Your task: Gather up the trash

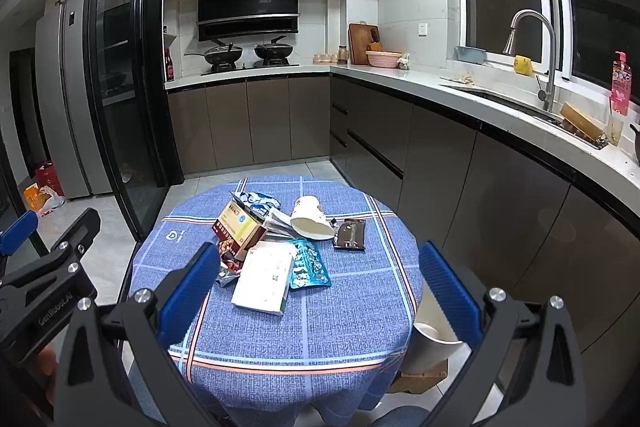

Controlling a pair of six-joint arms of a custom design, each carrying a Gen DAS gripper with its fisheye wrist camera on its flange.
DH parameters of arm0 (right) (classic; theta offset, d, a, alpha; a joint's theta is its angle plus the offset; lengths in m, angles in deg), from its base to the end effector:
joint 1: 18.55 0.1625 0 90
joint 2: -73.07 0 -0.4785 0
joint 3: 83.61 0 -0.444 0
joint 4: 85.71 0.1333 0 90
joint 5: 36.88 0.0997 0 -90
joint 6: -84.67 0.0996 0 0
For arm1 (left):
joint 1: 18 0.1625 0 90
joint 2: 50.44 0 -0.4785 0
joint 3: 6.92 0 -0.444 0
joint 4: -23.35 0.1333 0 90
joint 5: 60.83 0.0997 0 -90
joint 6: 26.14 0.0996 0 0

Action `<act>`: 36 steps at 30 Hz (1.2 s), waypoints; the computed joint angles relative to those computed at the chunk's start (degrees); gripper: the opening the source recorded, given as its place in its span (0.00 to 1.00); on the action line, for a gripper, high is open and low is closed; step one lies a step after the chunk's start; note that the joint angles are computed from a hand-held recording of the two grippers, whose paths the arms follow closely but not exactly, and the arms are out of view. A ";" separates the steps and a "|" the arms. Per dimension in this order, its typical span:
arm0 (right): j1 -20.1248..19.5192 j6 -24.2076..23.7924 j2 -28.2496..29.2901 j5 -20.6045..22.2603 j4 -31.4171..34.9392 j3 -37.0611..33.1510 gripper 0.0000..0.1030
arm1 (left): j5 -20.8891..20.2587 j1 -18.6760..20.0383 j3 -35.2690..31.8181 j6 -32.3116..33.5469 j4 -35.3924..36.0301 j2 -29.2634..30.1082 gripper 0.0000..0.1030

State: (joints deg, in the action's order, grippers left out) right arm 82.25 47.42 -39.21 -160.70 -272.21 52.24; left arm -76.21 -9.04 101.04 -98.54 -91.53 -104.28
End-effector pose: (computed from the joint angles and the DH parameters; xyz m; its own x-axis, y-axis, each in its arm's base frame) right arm 0.1391 -0.3134 0.4988 -0.6957 0.1176 0.7087 -0.5981 0.4516 -0.6620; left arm -0.5734 -0.3226 0.1173 -0.6934 -0.0281 -0.7200 0.6647 0.3607 -0.6543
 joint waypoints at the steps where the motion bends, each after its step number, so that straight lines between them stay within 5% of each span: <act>1: 0.01 0.07 -0.07 0.02 0.11 0.00 0.97 | -0.14 0.02 -0.03 0.04 0.01 -0.01 0.92; 36: 0.25 0.11 -0.47 -0.18 0.21 -0.22 0.97 | -0.20 0.04 -0.04 0.19 -0.16 0.00 0.92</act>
State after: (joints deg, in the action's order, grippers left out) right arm 82.50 47.53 -39.68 -160.88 -272.00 52.01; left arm -76.41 -8.99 101.00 -98.35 -91.69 -104.28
